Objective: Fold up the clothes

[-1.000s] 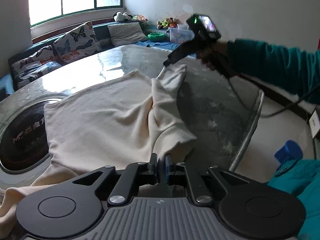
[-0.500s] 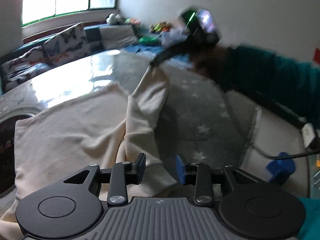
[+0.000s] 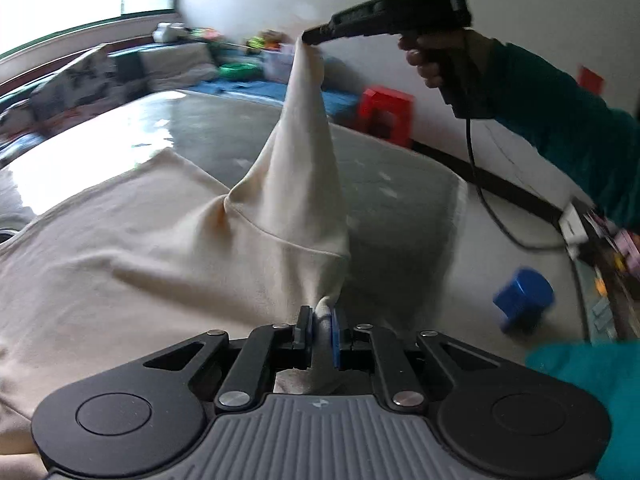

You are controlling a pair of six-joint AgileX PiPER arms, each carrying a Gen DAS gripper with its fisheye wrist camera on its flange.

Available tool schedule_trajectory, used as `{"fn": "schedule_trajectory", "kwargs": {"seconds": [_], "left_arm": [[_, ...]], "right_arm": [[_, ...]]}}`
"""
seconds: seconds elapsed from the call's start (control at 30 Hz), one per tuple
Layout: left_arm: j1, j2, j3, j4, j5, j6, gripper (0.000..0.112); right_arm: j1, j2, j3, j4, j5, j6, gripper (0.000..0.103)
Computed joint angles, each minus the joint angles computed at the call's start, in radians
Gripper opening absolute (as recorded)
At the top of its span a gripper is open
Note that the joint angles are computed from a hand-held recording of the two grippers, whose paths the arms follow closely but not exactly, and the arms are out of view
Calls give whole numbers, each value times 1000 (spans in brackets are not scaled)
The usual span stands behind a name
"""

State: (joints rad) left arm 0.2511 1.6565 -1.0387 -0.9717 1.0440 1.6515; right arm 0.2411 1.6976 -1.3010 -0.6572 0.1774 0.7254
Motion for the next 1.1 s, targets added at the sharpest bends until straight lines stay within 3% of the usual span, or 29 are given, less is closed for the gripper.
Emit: {"fn": "schedule_trajectory", "kwargs": {"seconds": [0.1,0.2,0.33,0.43,0.5,0.6,0.8,1.1], "left_arm": [[21,1,-5,23,59,16,17],[33,-3,-13,5,87,35,18],[-9,-4,1,-36,36,11,26],[-45,2,8,-49,-2,-17,27],[-60,7,21,-53,-16,-25,29],[-49,3,22,-47,-20,-44,40],[-44,32,-9,-16,-40,-127,42],[-72,64,-35,-41,-52,-192,46]], "right_arm": [[-1,-57,93,-167,97,156,9],[-3,-108,173,-185,138,198,10],[3,-130,226,19,131,16,26],[19,-89,232,184,128,-159,29],[37,-55,223,212,135,-182,35],[69,20,181,122,157,-74,37],[66,103,137,-74,146,130,47],[45,213,-6,-119,206,159,51]]}}
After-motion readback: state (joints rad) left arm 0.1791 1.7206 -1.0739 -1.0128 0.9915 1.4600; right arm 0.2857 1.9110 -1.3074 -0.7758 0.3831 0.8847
